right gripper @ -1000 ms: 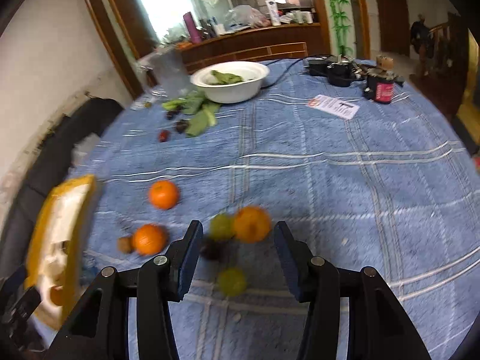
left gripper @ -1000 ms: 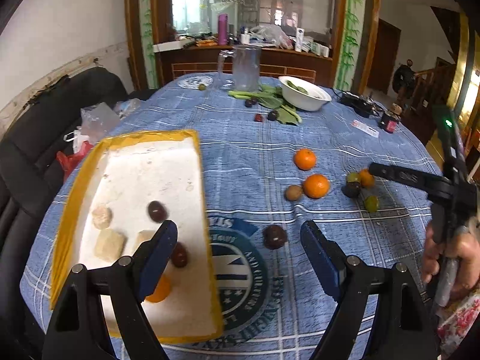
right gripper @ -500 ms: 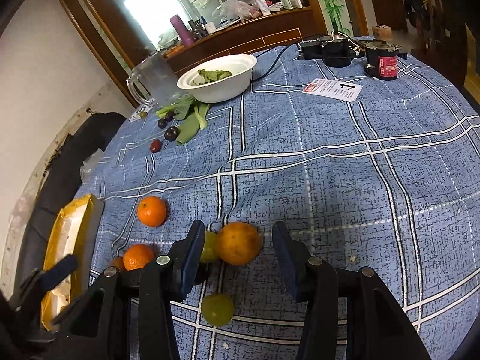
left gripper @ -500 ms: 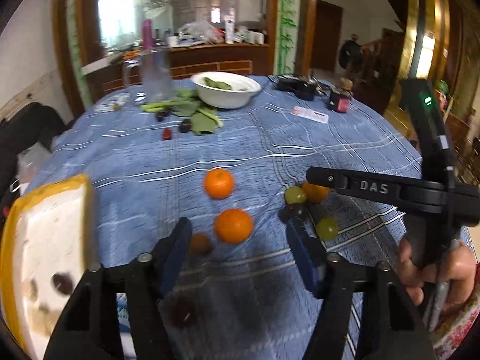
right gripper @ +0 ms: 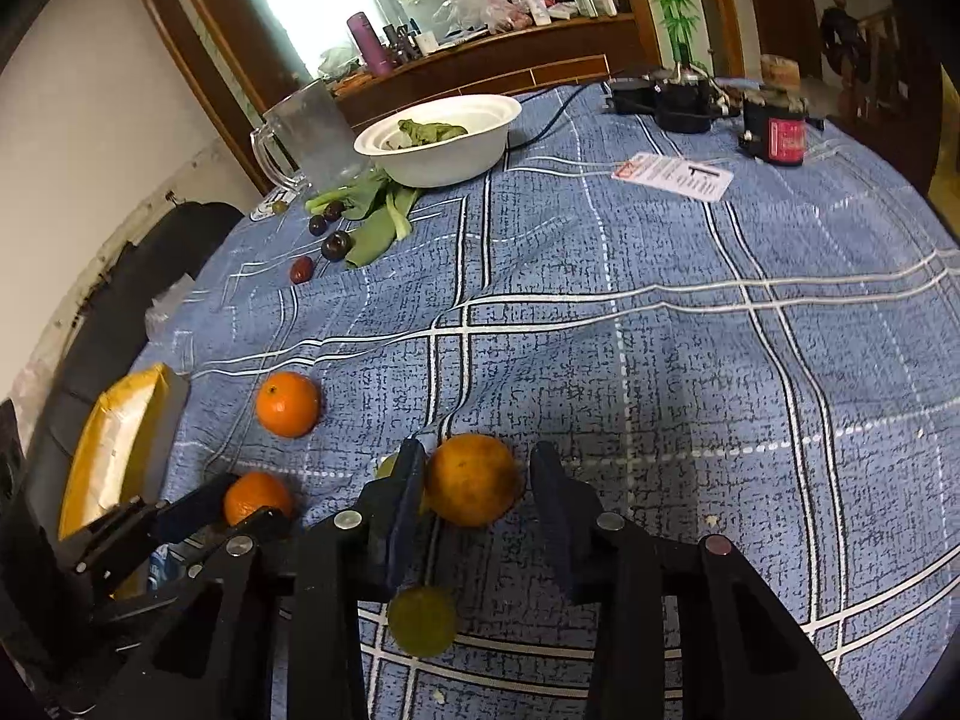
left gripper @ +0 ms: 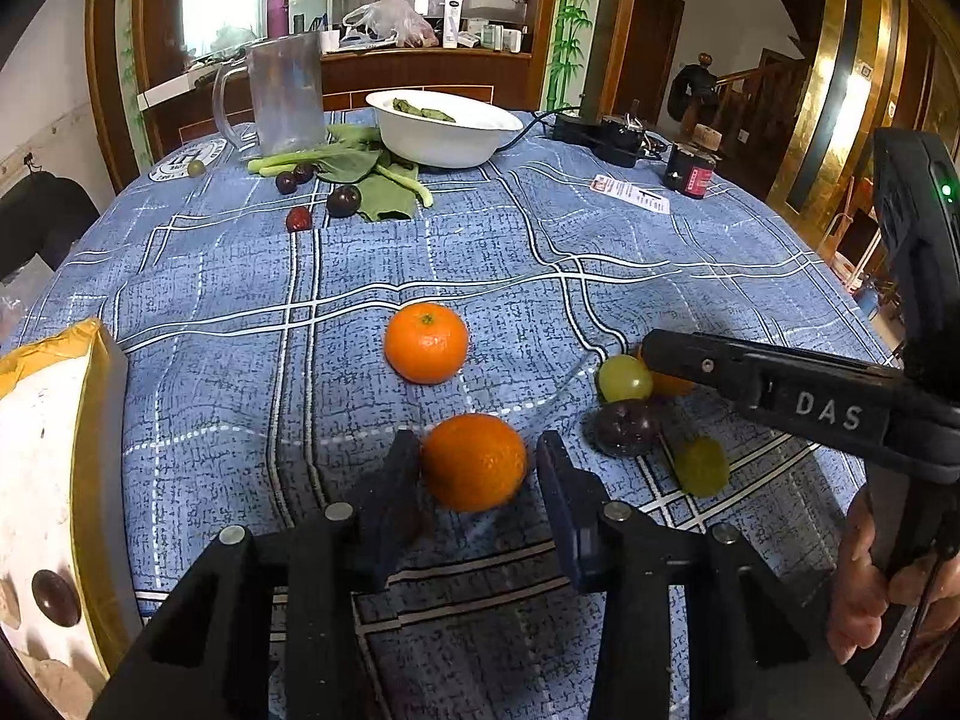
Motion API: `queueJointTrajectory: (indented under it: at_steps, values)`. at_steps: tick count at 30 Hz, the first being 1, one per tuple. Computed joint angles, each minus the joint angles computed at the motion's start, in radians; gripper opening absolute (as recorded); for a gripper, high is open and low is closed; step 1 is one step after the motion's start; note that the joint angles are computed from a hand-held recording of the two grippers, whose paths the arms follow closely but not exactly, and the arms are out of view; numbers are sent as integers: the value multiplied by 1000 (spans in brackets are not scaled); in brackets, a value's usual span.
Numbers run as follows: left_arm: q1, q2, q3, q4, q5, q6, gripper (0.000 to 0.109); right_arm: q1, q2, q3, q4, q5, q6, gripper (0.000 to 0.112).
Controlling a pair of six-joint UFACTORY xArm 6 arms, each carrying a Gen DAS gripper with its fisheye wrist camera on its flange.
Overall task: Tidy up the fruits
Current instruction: 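Grasp a mandarin orange with the left tool while the right grasps another mandarin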
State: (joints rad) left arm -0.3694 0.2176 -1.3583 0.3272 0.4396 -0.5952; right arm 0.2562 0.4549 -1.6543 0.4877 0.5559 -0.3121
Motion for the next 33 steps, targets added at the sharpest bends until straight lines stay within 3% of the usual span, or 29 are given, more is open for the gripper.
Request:
queueJointTrajectory:
  at_steps: [10,12,13,17,22,33]
  values:
    - [-8,10,0,21,-26,-12,51,2,-6,15,14,-17,-15,39]
    - [-5,6,6,14,-34,-12,44,-2,-8,14,37,-6,-25,34]
    - [-4,4,5,47,-20,-45,34,-3,-10,17,43,-6,-25,34]
    - [3,-11,30,20,-50,-41,34,-5,-20,30,89,-9,-44,33]
    - [1,-25,45,92,-73,-96,34,-3,-44,54,170,-35,-112,33]
    - [18,-115,129,173,-132,-219,34,-12,-63,53,356,27,-238,34]
